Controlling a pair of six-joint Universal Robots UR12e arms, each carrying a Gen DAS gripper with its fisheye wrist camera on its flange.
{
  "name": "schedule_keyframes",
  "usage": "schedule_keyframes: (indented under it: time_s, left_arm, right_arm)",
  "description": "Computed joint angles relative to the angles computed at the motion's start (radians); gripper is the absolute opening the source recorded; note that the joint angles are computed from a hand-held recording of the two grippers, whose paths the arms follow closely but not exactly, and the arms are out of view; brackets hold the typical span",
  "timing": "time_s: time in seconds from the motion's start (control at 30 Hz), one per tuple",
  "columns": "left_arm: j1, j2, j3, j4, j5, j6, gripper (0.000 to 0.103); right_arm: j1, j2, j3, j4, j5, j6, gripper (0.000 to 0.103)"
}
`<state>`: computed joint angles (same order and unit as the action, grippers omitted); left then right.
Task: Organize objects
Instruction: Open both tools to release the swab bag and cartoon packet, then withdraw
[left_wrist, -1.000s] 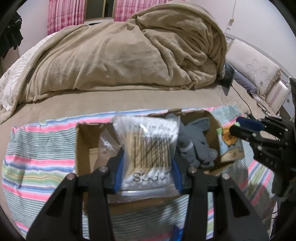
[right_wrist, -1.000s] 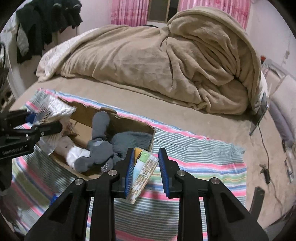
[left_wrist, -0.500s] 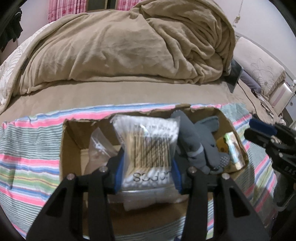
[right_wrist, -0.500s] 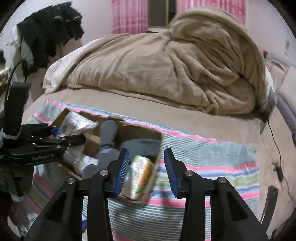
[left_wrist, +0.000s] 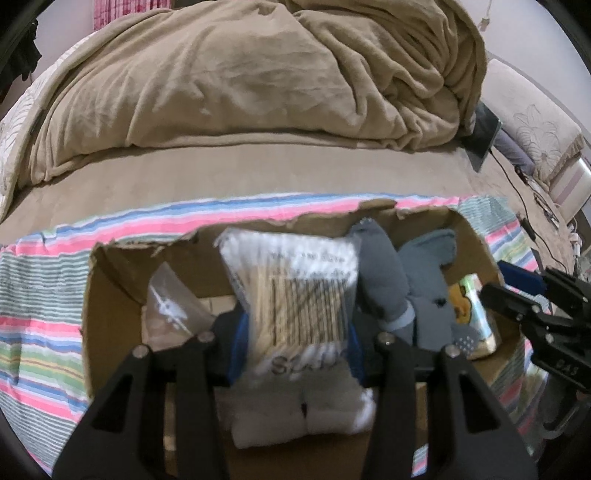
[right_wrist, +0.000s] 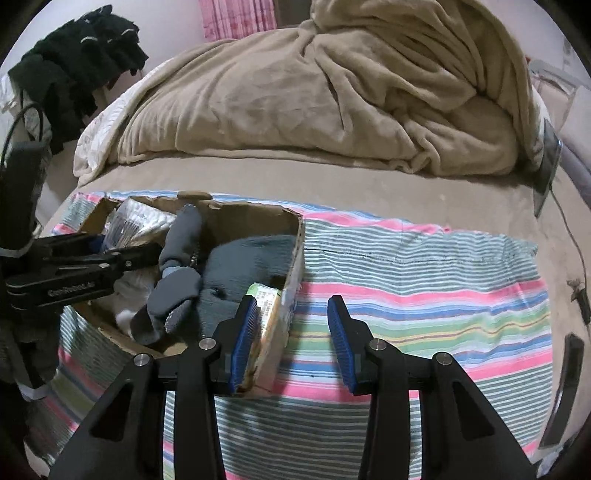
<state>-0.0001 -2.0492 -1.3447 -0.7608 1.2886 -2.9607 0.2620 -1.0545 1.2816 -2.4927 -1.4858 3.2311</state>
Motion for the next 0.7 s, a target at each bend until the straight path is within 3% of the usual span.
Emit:
schedule_keyframes:
  time_s: [0.07, 0.13, 0.3, 0.4, 0.47, 0.7]
  left_arm:
    - [0.001, -0.002, 0.006, -0.012, -0.003, -0.004, 0.048]
    - [0.001, 0.001, 0.006, -0.018, 0.000, -0.002, 0.056]
    - [0.006, 0.024, -0.009, -0.010, 0.000, -0.008, 0.057]
    - [0.012, 0.045, -0.027, 0.006, -0.005, -0.009, 0.060]
    - [0.018, 0.062, -0.044, 0.019, -0.012, -0.010, 0.070]
    - [0.040, 0.123, -0.107, 0.055, -0.031, -0.017, 0.071]
  right_arm:
    - [-0.001, -0.001, 0.003, -0.003, -0.001, 0.002, 0.042]
    - [-0.001, -0.003, 0.004, -0.005, 0.003, 0.006, 0.042]
    - [0.000, -0.015, 0.015, -0.033, 0.003, 0.020, 0.044]
    - [0.002, -0.028, 0.025, -0.053, 0.007, 0.031, 0.051]
    - [0.003, -0.036, 0.032, -0.061, 0.010, 0.036, 0.057]
    - [0.017, -0.065, 0.056, -0.074, 0.017, 0.040, 0.057]
